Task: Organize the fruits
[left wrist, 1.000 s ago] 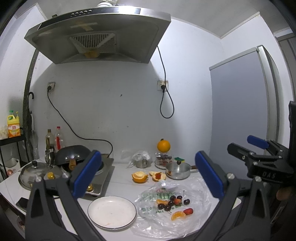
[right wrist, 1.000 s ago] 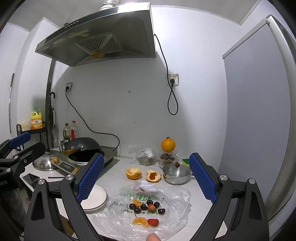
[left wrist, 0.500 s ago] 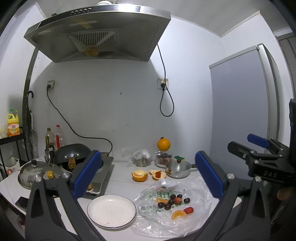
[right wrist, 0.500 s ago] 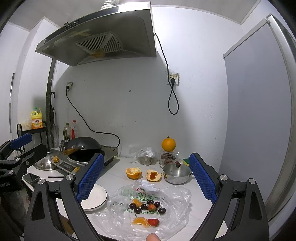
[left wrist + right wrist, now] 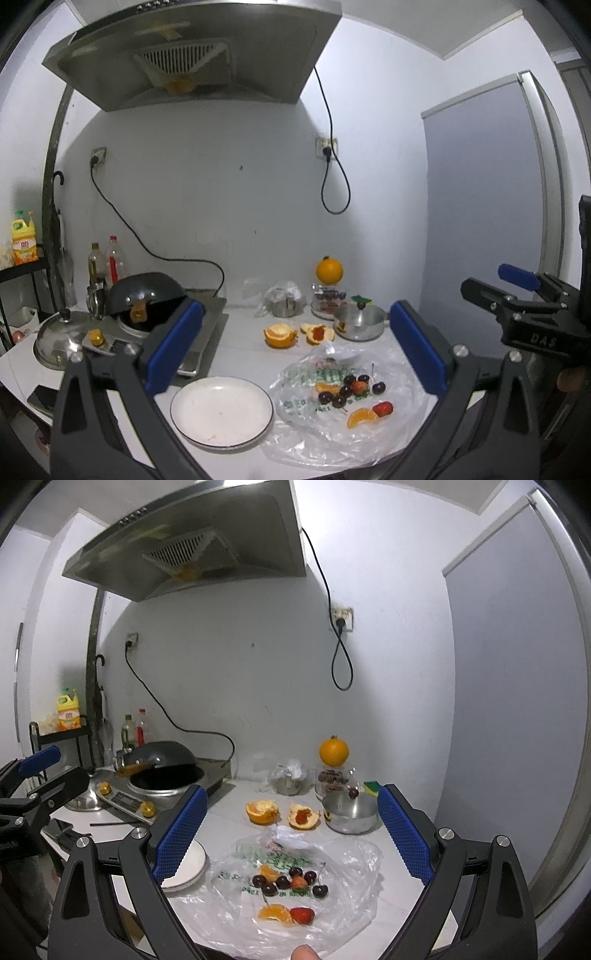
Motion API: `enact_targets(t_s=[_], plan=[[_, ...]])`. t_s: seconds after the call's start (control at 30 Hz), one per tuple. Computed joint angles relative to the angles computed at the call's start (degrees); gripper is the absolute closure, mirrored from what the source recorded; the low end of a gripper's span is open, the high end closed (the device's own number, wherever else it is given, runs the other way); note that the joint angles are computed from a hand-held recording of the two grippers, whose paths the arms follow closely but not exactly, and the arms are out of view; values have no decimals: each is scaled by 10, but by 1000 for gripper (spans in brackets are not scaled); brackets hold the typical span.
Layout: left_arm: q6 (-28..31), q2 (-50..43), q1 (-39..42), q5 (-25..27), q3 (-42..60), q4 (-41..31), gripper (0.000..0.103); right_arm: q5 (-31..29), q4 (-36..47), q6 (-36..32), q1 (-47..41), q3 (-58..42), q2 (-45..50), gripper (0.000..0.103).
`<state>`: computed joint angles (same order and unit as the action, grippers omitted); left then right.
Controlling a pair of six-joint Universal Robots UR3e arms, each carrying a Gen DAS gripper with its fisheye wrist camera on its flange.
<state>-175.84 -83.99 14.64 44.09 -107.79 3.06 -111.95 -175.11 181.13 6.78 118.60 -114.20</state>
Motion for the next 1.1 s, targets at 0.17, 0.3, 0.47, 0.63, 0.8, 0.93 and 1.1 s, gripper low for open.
enact_targets(t_s=[0.17,0.3,0.47,0.63,0.8,0.93,1.1], plan=[[15,-31,-30,27,8,2,1,34,5,-7,-52,30,-6,8],[32,-69,-60,51,32,-19,1,79,16,-16,-110,56,-14,8],[53,-127,-106,92,65,-33,1,126,14,-28,-157,83,-10,8],[72,-187,-157,140,109,-58,1,193,17,-46,-214,111,5,8],[81,-239,-195,186,150,-77,1,259,4,-65,-262,128,37,9],[76,-279,-218,221,181,-91,1,299,2,-84,-285,127,79,23],[77,-313,-237,242,206,-111,2,348,21,-119,-307,118,128,56]])
